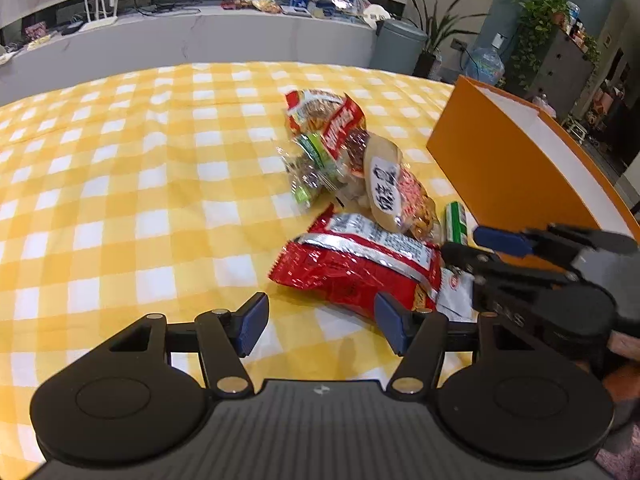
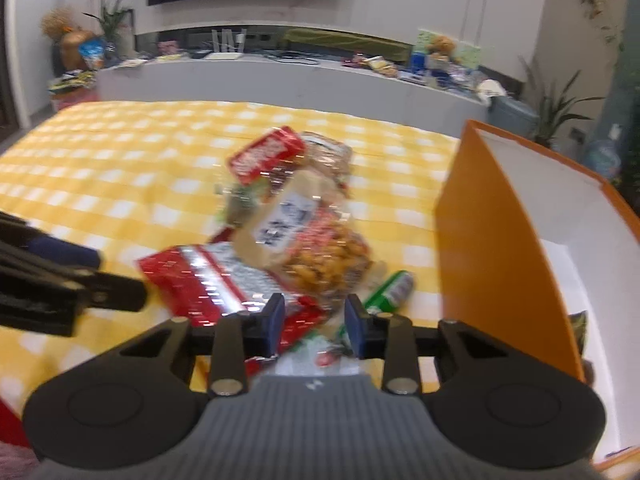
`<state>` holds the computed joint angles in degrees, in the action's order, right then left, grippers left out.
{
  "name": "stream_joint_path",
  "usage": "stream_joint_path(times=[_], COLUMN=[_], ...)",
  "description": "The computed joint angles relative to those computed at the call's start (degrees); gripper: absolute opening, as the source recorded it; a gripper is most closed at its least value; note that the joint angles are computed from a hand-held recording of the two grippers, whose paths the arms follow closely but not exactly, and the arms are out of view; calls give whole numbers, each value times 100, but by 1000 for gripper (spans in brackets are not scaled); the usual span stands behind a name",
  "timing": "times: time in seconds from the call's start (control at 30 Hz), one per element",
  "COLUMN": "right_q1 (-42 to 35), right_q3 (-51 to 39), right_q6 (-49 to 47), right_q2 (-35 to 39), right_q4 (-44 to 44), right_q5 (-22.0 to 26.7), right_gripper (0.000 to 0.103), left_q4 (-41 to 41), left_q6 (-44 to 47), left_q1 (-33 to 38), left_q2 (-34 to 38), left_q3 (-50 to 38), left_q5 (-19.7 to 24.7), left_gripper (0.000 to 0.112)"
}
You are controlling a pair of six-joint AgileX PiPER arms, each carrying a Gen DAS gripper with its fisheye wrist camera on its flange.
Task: Organize snacks
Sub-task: 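Grasp the red chip bag with the left tool while the right grasps the white wrapped bar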
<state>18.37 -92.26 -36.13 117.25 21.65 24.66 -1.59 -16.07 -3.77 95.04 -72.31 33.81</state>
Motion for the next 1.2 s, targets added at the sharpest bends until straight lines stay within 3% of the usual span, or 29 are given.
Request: stream_joint_path(times=[0.13, 0.3, 0.37, 0.53, 0.67, 0.77, 0.87, 1.0, 1.2], right_q1=[87, 242, 278, 258, 351, 337, 272, 107, 377], right_q3=[-416, -50, 103, 154, 154, 277, 222, -483, -747], right_q6=[475, 434, -134, -1905, -2337, -2715, -2570, -1840, -1753], right_q2=[334, 277, 189, 96, 133, 58, 57, 406, 719], right_q4=[-835, -1368, -989, 883, 1296, 1612, 1540, 1249, 998], right_q5=[108, -368, -418, 182, 439, 351, 230, 868, 364], right_gripper=[31, 31, 31, 29, 30, 29, 29, 29, 25], left_q4=[-330, -740, -839, -791, -780, -967, -962, -646, -467], left_q6=[197, 375, 353, -17, -264, -207, -307, -798, -963], left_q1=[48, 191, 279, 472, 602, 681, 666, 568, 624], left_q2=[29, -33, -59, -125, -144, -71, 79, 253, 125], left_q3=[-57, -59, -32, 46, 89, 42, -103, -293, -223], left_q5=[120, 218, 271, 332, 321, 326, 355, 397, 481], left_gripper=[72, 72, 73, 76, 77, 77, 77, 77, 77])
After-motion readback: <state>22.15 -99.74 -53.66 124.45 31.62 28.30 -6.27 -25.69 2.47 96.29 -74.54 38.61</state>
